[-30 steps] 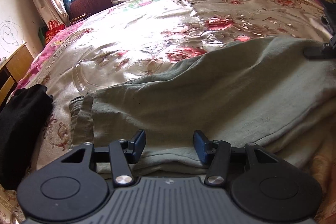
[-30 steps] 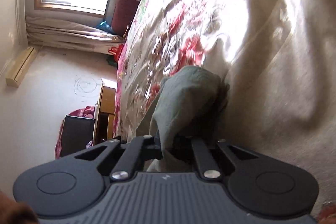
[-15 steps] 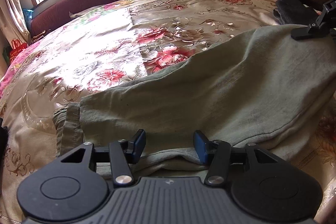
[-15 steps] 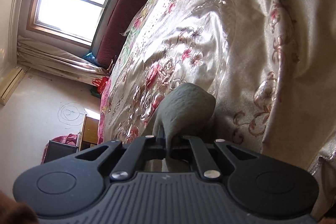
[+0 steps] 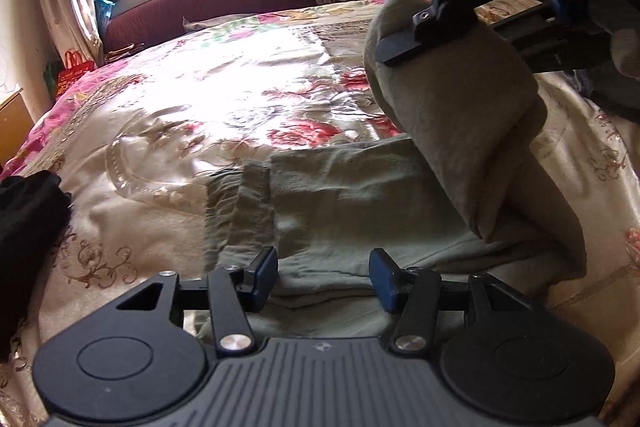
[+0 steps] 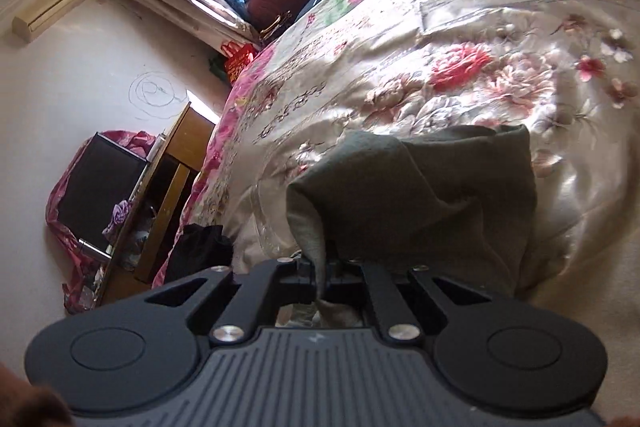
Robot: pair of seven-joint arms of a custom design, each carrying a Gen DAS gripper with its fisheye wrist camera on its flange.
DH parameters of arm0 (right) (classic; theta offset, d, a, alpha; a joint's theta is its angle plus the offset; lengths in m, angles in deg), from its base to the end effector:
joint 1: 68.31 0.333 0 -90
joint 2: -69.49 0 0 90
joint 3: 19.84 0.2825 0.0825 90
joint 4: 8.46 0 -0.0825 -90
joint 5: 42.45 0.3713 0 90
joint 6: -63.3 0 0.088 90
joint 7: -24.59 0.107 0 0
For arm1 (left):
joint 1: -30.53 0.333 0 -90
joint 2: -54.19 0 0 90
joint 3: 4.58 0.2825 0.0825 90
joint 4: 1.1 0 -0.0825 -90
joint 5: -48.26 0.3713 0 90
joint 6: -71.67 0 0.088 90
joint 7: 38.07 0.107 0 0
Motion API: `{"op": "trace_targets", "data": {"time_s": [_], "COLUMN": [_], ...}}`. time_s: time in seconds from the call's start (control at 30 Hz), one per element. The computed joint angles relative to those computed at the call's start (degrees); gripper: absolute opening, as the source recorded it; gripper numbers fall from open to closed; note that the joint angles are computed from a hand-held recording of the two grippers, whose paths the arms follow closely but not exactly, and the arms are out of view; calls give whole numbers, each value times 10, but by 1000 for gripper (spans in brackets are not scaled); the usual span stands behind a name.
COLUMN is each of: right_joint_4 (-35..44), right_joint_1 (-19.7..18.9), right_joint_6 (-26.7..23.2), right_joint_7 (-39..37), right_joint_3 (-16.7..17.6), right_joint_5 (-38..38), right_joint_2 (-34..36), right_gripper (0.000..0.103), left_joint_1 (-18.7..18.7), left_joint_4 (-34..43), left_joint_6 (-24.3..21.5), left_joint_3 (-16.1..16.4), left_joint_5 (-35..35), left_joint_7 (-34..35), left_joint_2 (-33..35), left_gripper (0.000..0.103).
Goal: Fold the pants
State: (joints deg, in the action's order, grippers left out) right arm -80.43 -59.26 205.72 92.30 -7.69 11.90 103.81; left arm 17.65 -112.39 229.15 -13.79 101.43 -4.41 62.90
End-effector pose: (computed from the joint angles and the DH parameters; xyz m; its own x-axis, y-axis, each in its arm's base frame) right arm 0.7048 0.2239 0.4649 0.2940 -0.6439 -0.7064 -0.8448 0.1706 -0.5072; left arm 0.5581 -0.2573 0.4421 -0.0917 -0.9884 -0.1209 -0.6604 0.1512 -0.7355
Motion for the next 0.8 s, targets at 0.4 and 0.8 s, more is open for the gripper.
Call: {"op": "trace_targets", "data": {"time_s": [0.4, 0.8], "right_joint_4": [149, 35], "right_joint_1": [86, 4], "right_joint_6": [-92, -189], "right_joint_7": [79, -108], "right_joint_3": [-2, 37], "right_joint_5": [-159, -8], "right_joint_2": [118, 27], "right_gripper": [25, 51], "left_joint_1": [35, 42], "left_joint_4": [-105, -140], "left_joint_6": [-7, -86], "left_joint_3": [-7, -33], "left_joint_5": [10, 27], "left_joint_7": [-68, -70], "left_joint_2": [-91, -153], "left_gripper": [67, 69]}}
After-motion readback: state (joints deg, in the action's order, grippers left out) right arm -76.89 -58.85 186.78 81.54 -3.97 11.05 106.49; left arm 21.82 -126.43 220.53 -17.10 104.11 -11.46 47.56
